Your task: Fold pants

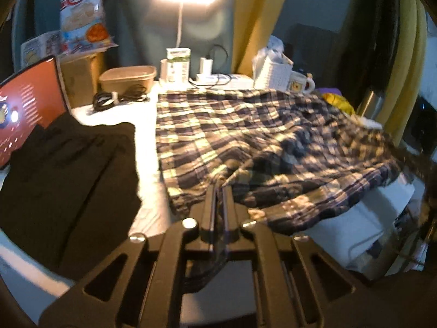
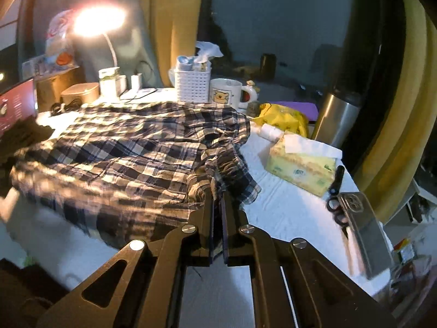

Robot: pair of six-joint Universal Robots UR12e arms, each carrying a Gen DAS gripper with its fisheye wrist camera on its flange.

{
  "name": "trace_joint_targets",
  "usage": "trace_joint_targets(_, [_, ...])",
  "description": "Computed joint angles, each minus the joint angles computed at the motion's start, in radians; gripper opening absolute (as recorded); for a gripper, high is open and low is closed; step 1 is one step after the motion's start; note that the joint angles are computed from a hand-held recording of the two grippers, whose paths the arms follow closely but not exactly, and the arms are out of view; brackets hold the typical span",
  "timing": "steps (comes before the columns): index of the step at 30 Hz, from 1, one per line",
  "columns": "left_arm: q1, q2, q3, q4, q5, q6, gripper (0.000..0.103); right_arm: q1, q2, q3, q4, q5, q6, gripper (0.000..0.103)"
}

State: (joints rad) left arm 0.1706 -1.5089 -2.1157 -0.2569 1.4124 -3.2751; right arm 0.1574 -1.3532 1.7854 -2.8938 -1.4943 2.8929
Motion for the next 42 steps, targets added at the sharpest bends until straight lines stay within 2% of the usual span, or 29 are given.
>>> trace_joint_targets(4, [0.000,0.025,-0.017,-0.101,-0.012,0.020,0.004,-0.004,-0.032,0.045,0.064,-0.017,-0.007,0.005])
trace_joint_targets(5, [-0.002,0.025,-0.020,-0.150,-0.009,0.014,0.004,-0.005,-0.032,0.052,0.081,-0.026,-0.009,0.005])
trace_joint_targets(7, [-0.009,0.023,-0.023,-0.211,0.024,0.020,0.005,-0.004,-0.027,0.066,0.104,-0.065,-0.022,0.005])
trace_joint_targets(8, [-0.010,0.023,-0.027,-0.227,0.040,0.019,0.006,-0.005,-0.025,0.070,0.111,-0.078,-0.023,0.005])
trace_joint_targets(10, [0.022,0.033,-0.042,-0.236,-0.012,0.013,0.006,-0.016,-0.026,0.075,0.132,-0.072,-0.010,0.005])
trace_joint_targets(11, [0.031,0.037,-0.042,-0.236,-0.016,0.006,0.006,-0.022,-0.027,0.073,0.145,-0.060,-0.001,0.006])
trace_joint_targets(12, [0.033,0.040,-0.039,-0.225,0.020,-0.007,0.007,-0.028,-0.029,0.069,0.158,-0.046,0.003,0.006])
trace_joint_targets(14, [0.037,0.044,-0.038,-0.186,0.068,-0.014,0.010,-0.042,-0.034,0.064,0.174,-0.007,0.001,0.015])
trace_joint_targets(16, [0.048,0.037,-0.025,-0.148,0.085,-0.006,0.012,-0.052,-0.040,0.067,0.144,0.001,0.012,0.053])
trace_joint_targets(18, [0.048,0.019,0.003,-0.126,0.104,0.020,0.014,-0.064,-0.045,0.075,0.091,0.015,0.036,0.064])
trace_joint_targets(20, [0.051,0.001,0.029,-0.111,0.103,0.046,0.016,-0.077,-0.050,0.077,0.061,0.051,0.069,0.065])
trace_joint_targets(23, [0.062,-0.039,0.068,-0.073,0.073,0.061,0.024,-0.071,-0.031,0.052,0.057,0.044,0.070,0.065])
trace_joint_targets(25, [0.065,-0.063,0.090,-0.072,0.057,0.075,0.042,-0.064,-0.005,0.016,0.079,0.036,0.086,0.065])
trace_joint_targets(27, [0.064,-0.095,0.124,-0.072,0.033,0.087,0.068,-0.055,0.024,-0.025,0.086,0.034,0.107,0.065])
trace_joint_targets(29, [0.060,-0.128,0.156,-0.076,0.023,0.085,0.077,-0.045,0.045,-0.055,0.074,0.031,0.106,0.065])
trace_joint_targets(32, [0.057,-0.173,0.207,-0.094,0.015,0.077,0.077,-0.030,0.084,-0.114,0.059,0.024,0.088,0.065])
trace_joint_targets(36, [0.050,-0.245,0.287,-0.106,0.054,0.083,0.077,-0.013,0.137,-0.200,0.064,0.009,0.050,0.065])
trace_joint_targets(38, [0.060,-0.274,0.316,-0.131,0.029,0.071,0.077,-0.010,0.162,-0.241,0.077,0.008,0.038,0.065])
trace_joint_targets(40, [0.075,-0.304,0.343,-0.156,-0.029,0.067,0.077,-0.005,0.187,-0.280,0.087,-0.001,0.035,0.065])
trace_joint_targets(42, [0.077,-0.327,0.360,-0.175,-0.036,0.064,0.077,-0.002,0.207,-0.310,0.096,-0.005,0.028,0.065])
